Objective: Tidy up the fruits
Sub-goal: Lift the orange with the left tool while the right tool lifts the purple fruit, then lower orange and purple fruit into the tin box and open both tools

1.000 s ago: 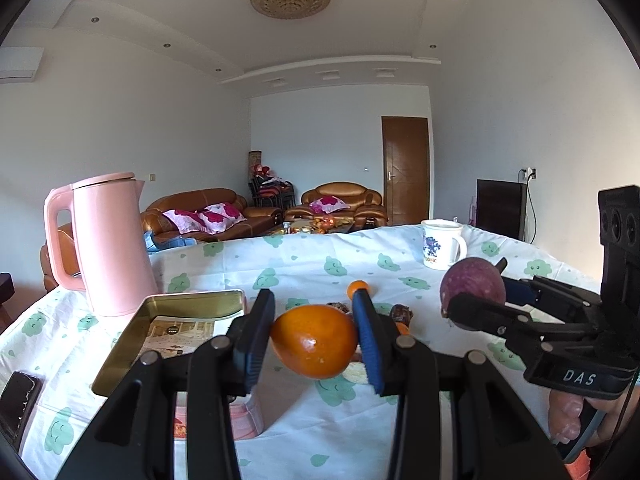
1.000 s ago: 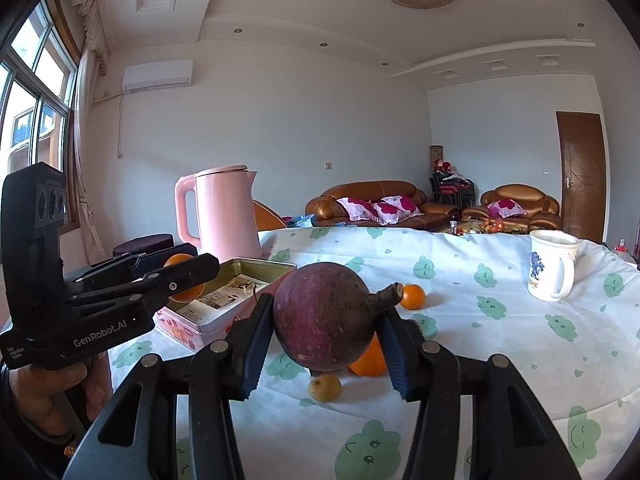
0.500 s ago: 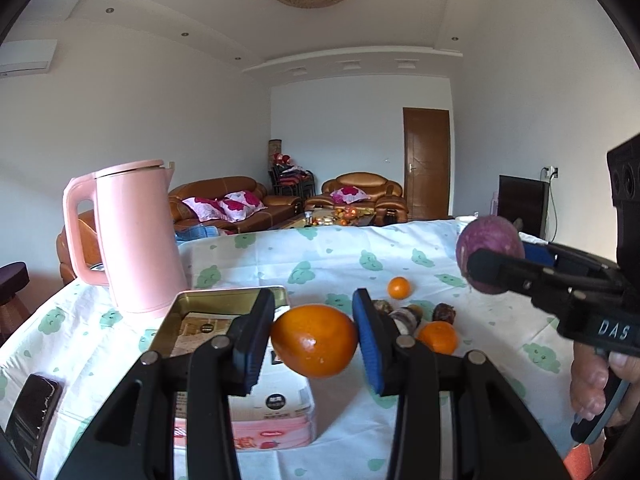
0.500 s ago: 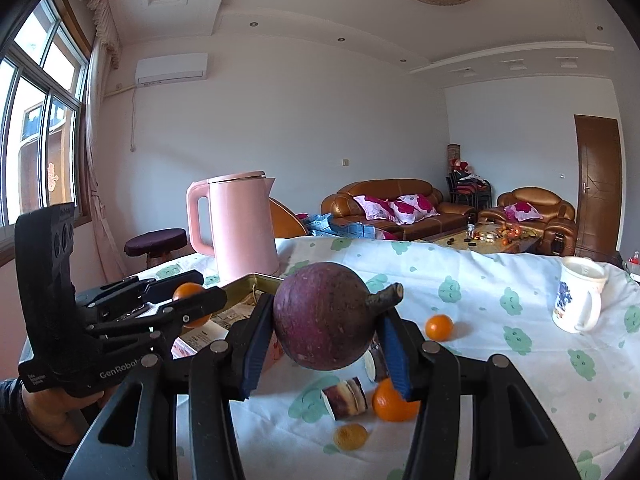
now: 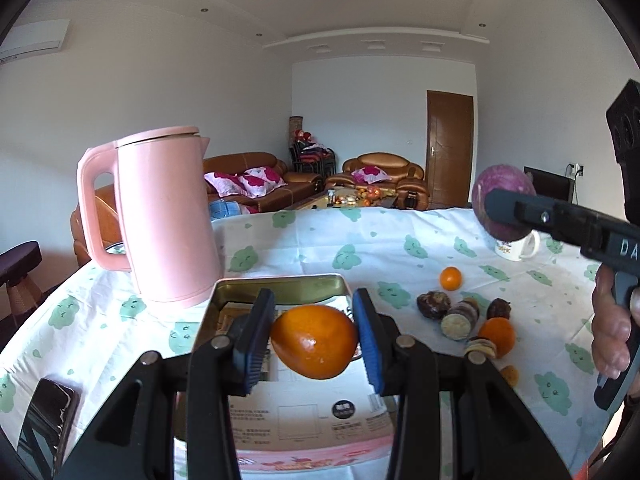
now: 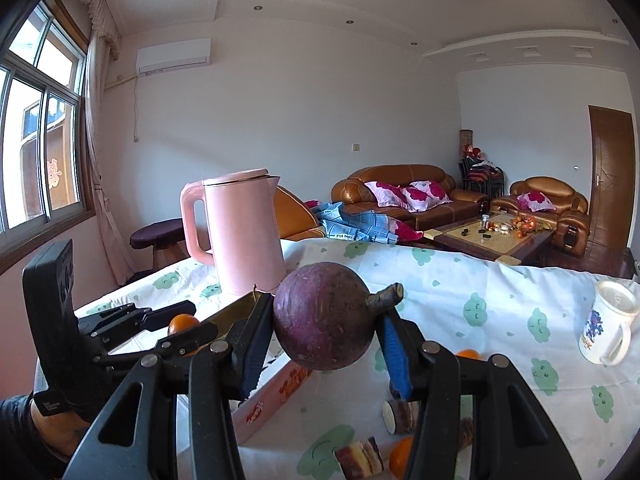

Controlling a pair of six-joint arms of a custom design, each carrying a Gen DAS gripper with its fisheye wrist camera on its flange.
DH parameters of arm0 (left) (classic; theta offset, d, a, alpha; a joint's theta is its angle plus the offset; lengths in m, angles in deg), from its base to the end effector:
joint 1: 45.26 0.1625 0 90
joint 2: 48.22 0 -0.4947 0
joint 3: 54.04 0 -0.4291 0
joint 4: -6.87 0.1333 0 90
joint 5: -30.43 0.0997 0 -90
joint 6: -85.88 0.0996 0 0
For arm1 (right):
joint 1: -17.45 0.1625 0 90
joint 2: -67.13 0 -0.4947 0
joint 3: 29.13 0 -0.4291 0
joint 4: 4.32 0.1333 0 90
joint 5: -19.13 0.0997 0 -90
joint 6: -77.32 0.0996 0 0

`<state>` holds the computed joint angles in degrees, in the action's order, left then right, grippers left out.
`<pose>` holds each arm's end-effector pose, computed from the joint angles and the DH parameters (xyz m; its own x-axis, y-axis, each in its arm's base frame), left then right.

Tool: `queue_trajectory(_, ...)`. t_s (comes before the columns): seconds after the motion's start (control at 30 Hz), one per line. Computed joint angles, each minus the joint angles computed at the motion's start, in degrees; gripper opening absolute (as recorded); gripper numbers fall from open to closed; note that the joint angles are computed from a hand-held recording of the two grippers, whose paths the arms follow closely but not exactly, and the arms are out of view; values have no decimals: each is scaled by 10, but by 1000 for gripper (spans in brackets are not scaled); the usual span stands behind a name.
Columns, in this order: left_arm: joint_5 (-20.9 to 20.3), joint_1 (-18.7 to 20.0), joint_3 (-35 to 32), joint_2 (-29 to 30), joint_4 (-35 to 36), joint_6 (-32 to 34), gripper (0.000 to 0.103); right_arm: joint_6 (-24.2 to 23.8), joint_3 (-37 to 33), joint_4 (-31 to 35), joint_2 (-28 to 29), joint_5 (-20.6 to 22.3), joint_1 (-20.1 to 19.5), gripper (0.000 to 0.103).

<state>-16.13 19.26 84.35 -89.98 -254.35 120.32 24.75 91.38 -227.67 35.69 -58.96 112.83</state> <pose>0.0033 -0.4621 0.1426 -0.7111 -0.1002 -0.6959 0.6262 0.3596 -0.6917 0.2065 -0.5515 -0.0087 -0.5306 -0.7090 0.4646 -0.8037 0.2465 -0.5417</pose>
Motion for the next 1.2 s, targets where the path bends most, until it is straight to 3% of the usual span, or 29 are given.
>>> queue_trajectory(0.4,-1,53,-31,-48,117,-18,42,12,-86,78,46,-71,44,52)
queue_trajectory(0.77,-9,86,-53,-78,206,-42,42,13,-141,125,97,-115,59,52)
queue_trajectory(1.2,-1,99,-76,-90,275,-50,42,8,-167,151,126,-151,68,52)
